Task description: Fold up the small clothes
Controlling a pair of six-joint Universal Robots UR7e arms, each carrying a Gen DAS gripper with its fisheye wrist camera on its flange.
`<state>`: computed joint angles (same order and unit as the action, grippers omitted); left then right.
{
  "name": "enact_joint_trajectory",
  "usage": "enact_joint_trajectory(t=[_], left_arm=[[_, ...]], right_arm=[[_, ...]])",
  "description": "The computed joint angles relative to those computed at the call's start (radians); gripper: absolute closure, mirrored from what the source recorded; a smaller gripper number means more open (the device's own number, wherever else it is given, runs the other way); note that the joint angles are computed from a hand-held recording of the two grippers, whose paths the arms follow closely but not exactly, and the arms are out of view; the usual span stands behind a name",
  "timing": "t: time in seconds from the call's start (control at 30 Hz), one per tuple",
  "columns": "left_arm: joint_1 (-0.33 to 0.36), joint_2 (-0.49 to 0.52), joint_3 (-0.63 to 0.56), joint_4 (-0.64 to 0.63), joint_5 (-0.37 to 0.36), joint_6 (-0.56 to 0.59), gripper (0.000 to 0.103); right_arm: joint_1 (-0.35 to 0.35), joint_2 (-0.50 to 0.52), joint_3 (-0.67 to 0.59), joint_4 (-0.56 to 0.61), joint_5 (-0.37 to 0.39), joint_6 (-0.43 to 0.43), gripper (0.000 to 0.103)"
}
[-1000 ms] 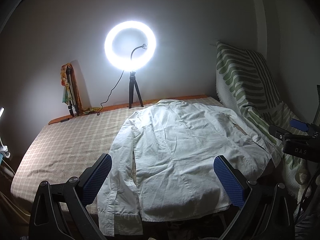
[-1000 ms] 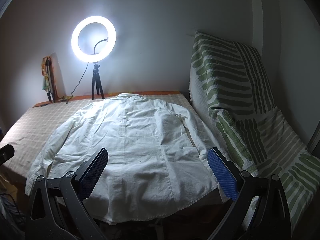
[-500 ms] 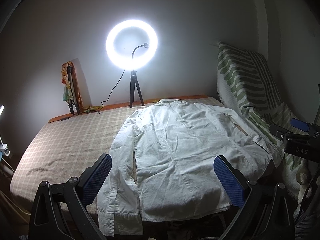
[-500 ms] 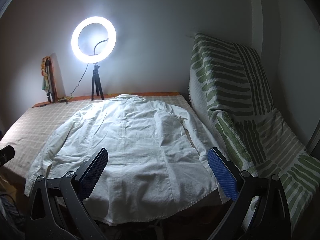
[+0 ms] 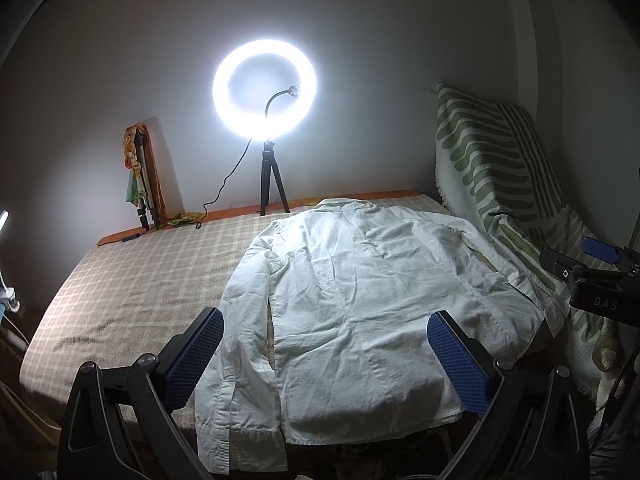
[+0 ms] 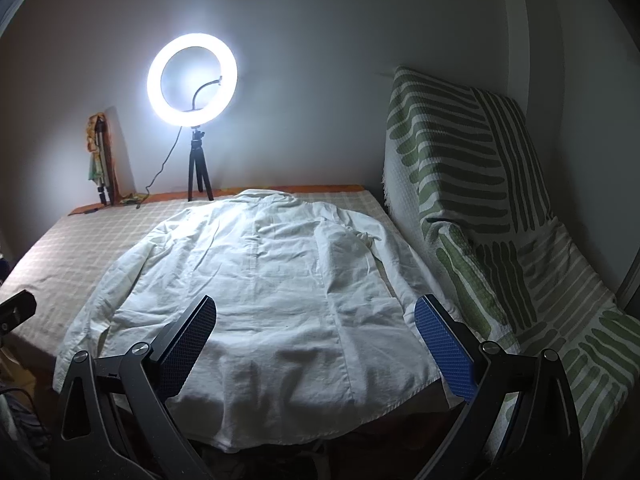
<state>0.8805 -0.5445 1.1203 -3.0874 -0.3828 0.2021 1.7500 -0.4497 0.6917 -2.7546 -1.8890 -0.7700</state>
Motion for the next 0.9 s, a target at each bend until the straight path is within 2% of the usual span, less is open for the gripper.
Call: enact_joint_trajectory(t=[0.33,0.57,0.77,0.9], left_arm=[[0.015,-0.001,-0.009,-0.011,0.008,0.017,0.000],[0.029,-0.016,0.007,-0.052,0.019,0.060,0.000],[0.050,-0.059,0.043,-0.022,0.024,0.030,0.005],[0.066,-0.086,0.072,-0.040,0.038,0.058,0.011]], right_arm=[[0.007,0.009,-0.002,0.006,0.004,0.001,0.003],[0.013,0.030,-0.038,0.051,0.026,0.016,0.003],[0.024,0.066,-0.084,0.100,0.031,0.002,0.003],[0.030,0.096,-0.130,0.151,0.033,0.001,0.003]])
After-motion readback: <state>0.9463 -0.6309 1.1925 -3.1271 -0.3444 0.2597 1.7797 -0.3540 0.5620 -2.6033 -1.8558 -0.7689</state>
